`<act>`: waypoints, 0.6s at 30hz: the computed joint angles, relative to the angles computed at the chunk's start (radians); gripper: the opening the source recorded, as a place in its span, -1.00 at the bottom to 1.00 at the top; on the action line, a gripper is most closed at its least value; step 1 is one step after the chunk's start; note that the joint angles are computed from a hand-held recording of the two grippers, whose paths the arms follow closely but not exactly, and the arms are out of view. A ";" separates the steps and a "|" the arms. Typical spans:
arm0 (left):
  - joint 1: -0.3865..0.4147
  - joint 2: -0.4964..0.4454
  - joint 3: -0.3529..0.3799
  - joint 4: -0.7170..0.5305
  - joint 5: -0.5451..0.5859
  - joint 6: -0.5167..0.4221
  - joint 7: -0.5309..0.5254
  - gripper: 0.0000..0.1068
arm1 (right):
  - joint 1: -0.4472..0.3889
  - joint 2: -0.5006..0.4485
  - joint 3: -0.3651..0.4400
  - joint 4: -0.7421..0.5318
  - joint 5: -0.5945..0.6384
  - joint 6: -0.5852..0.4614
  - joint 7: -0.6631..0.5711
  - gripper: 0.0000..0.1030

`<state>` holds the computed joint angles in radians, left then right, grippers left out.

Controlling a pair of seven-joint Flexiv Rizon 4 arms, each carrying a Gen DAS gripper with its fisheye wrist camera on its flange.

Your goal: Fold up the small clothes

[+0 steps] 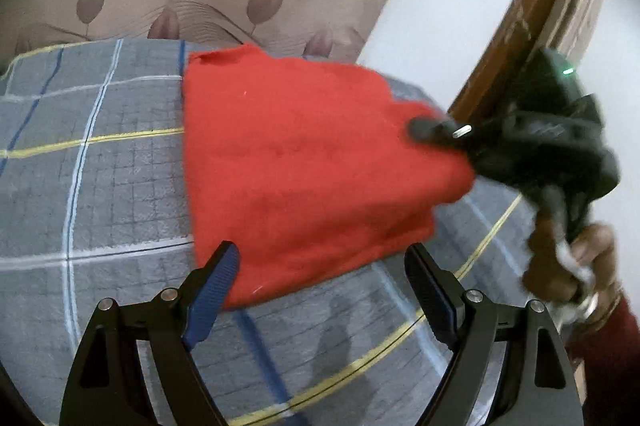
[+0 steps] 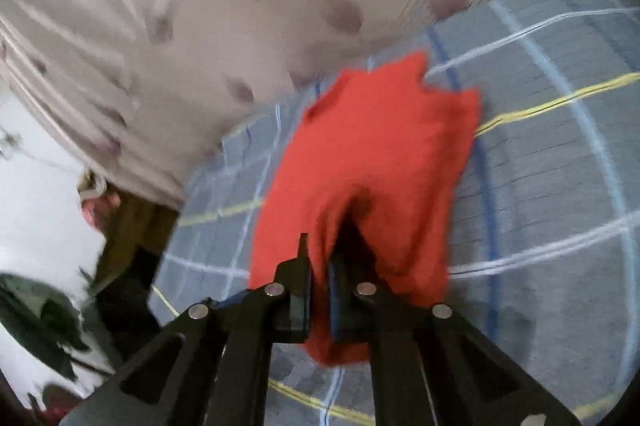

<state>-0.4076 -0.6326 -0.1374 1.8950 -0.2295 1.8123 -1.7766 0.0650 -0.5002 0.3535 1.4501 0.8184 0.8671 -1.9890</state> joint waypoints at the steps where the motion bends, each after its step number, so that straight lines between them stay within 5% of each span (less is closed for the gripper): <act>1: 0.004 0.005 -0.001 0.002 0.007 -0.010 0.010 0.59 | -0.020 0.012 0.000 0.020 0.014 -0.002 -0.005 -0.90; 6: -0.040 0.017 0.049 0.027 0.016 -0.016 0.032 0.59 | -0.026 -0.025 -0.043 0.061 -0.044 -0.027 0.085 -0.92; 10: -0.041 0.035 0.047 0.050 0.002 0.006 0.017 0.59 | -0.060 0.022 -0.006 0.087 0.030 0.072 -0.003 -0.84; 13: 0.022 0.048 -0.021 0.069 0.018 0.074 -0.009 0.59 | -0.039 0.069 0.006 0.093 0.024 0.125 -0.069 -0.84; 18: -0.004 0.030 0.020 0.002 -0.020 0.106 -0.008 0.59 | 0.123 0.071 -0.030 0.067 -0.186 0.227 -0.108 -0.84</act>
<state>-0.4115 -0.6027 -0.1172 1.8968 -0.2494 1.9186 -1.7851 0.1879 -0.4288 0.3232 1.5169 0.6321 1.0936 -2.0967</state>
